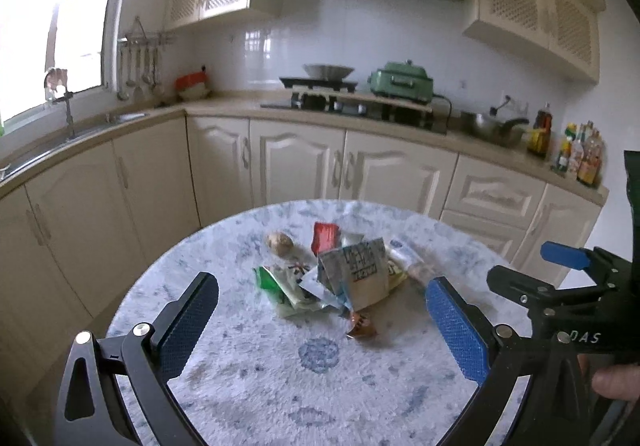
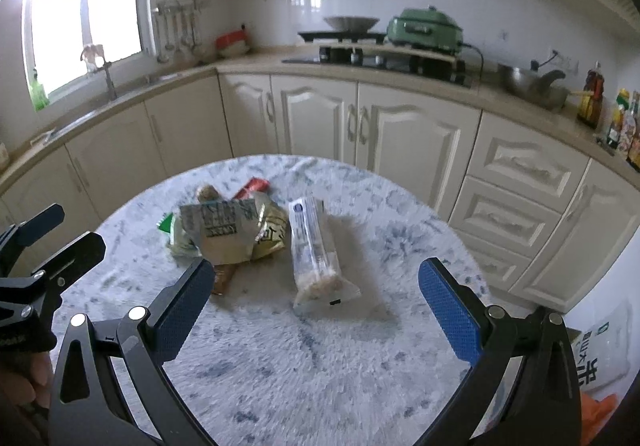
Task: Collect trash
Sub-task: 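Move both open tools back over the remaining trash on the table, then grasp the blue-green snack packet with the left tool while the right tool grasps the clear bread bag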
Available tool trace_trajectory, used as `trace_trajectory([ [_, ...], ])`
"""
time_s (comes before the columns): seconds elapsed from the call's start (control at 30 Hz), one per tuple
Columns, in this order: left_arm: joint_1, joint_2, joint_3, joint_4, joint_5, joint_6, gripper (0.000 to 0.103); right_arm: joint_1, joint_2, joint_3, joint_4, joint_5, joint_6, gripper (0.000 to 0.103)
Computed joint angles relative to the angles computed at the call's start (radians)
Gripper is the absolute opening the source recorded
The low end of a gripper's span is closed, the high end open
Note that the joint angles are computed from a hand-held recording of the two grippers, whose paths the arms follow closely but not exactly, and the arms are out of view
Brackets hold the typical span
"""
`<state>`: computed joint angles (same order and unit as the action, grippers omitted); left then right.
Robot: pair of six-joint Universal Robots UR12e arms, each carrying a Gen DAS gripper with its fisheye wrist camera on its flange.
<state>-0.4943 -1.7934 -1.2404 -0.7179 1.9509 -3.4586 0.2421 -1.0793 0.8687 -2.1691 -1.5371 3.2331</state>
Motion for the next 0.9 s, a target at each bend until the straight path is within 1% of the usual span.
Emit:
trace_trajectory([
  [0.07, 0.020, -0.030, 0.045, -0.036, -0.025, 0.014, 0.102, -0.002, 0.014, -0.013, 0.017, 0.001, 0.000, 0.103],
  [0.13, 0.032, -0.058, 0.085, -0.076, -0.047, 0.021, 0.102, -0.006, 0.031, -0.030, 0.041, 0.002, 0.004, 0.103],
  [0.23, 0.045, -0.096, 0.131, -0.110, -0.081, 0.037, 0.102, -0.014, 0.057, -0.060, 0.082, 0.003, 0.006, 0.103],
  [0.33, 0.057, -0.145, 0.197, -0.170, -0.105, 0.058, 0.102, -0.023, 0.081, -0.089, 0.120, 0.027, 0.004, 0.103],
  [0.37, 0.061, -0.155, 0.205, -0.176, -0.113, 0.066, 0.102, -0.024, 0.087, -0.097, 0.127, 0.031, 0.001, 0.103],
  [0.47, 0.077, -0.203, 0.278, -0.235, -0.138, 0.104, 0.102, -0.028, 0.106, -0.121, 0.151, 0.049, -0.009, 0.103],
  [0.53, 0.085, -0.222, 0.304, -0.247, -0.149, 0.119, 0.102, -0.030, 0.120, -0.139, 0.169, 0.054, -0.014, 0.103],
  [0.6, 0.097, -0.246, 0.340, -0.265, -0.177, 0.136, 0.102, -0.032, 0.132, -0.154, 0.183, 0.061, -0.013, 0.103],
  [0.63, 0.102, -0.258, 0.357, -0.272, -0.184, 0.142, 0.101, -0.034, 0.137, -0.161, 0.188, 0.071, -0.011, 0.103],
  [0.7, 0.109, -0.268, 0.364, -0.263, -0.211, 0.162, 0.093, -0.036, 0.146, -0.173, 0.200, 0.083, -0.011, 0.102],
  [0.73, 0.115, -0.276, 0.377, -0.270, -0.242, 0.178, 0.082, -0.036, 0.151, -0.181, 0.209, 0.088, -0.016, 0.102],
  [0.77, 0.121, -0.286, 0.394, -0.290, -0.275, 0.191, 0.067, -0.037, 0.155, -0.187, 0.213, 0.092, -0.020, 0.102],
  [0.8, 0.126, -0.294, 0.404, -0.304, -0.303, 0.202, 0.060, -0.037, 0.159, -0.192, 0.218, 0.095, -0.024, 0.101],
  [0.83, 0.128, -0.301, 0.413, -0.315, -0.318, 0.216, 0.055, -0.036, 0.164, -0.199, 0.226, 0.095, -0.029, 0.101],
  [0.9, 0.121, -0.302, 0.406, -0.295, -0.282, 0.253, 0.055, -0.036, 0.173, -0.212, 0.241, 0.096, -0.031, 0.099],
])
